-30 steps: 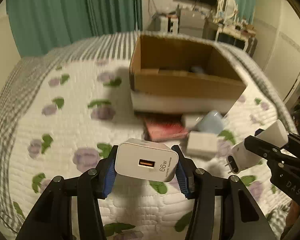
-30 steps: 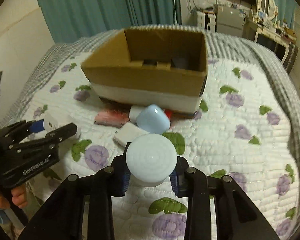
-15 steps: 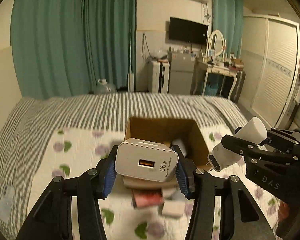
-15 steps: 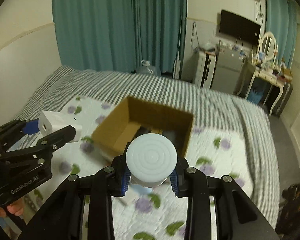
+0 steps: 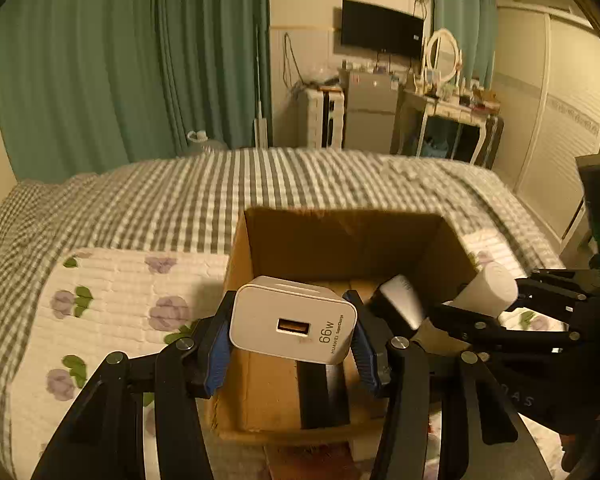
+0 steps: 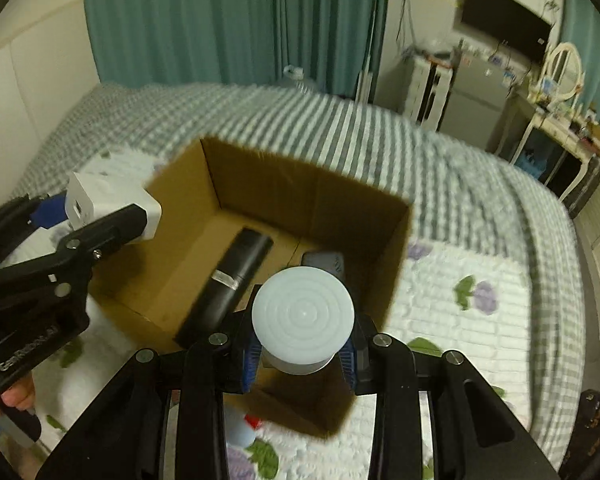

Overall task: Organize rigid objects
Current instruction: 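Place the charger and white cylinder into the box and open both tools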

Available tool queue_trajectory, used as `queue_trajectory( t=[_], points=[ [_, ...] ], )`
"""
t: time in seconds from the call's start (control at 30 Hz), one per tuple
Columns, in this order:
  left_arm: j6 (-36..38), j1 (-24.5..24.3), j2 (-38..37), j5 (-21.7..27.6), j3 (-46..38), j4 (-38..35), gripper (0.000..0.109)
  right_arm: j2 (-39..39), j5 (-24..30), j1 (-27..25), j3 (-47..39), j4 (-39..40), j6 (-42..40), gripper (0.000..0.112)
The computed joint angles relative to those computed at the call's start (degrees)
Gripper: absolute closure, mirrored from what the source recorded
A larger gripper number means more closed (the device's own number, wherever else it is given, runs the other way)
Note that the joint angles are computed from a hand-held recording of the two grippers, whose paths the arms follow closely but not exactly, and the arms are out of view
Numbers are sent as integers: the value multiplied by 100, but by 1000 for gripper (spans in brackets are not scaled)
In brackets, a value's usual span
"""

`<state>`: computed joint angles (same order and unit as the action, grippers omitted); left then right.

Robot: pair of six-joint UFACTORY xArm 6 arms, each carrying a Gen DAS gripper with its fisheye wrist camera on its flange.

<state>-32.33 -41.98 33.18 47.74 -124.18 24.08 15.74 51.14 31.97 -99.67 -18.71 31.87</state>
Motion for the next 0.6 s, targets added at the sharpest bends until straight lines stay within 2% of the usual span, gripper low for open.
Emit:
queue_trajectory(
  t=[0.17, 0.27, 0.3, 0.33, 0.37, 0.47, 0.53, 0.6],
  points=[
    [327, 30, 363, 48, -298, 58, 56, 250, -346, -139, -53, 72, 17, 80],
    [464, 19, 451, 98, -402, -13, 55, 305, -382, -178, -153, -20, 100, 80],
    [450, 3, 458, 130, -418, -28, 55, 309, -348, -169, -188, -98, 132, 76],
    [485, -7, 417, 136, -372, -101, 54, 305, -290, -160, -229, -183, 178, 65],
    [480, -10, 344, 79, -265, -117, 54, 270, -265, -158, -226, -275, 242, 61],
    [127, -75, -41, -120, 176, 268, 50, 52, -248, -145, -130, -501, 450, 55],
    [-60, -97, -354, -259, 516, 350, 46, -119, -86, -91, -115, -768, 641, 45],
    [-279, -120, -706, -375, 914, 421, 45, -369, 52, -11, -21, -1038, 828, 41]
  ],
)
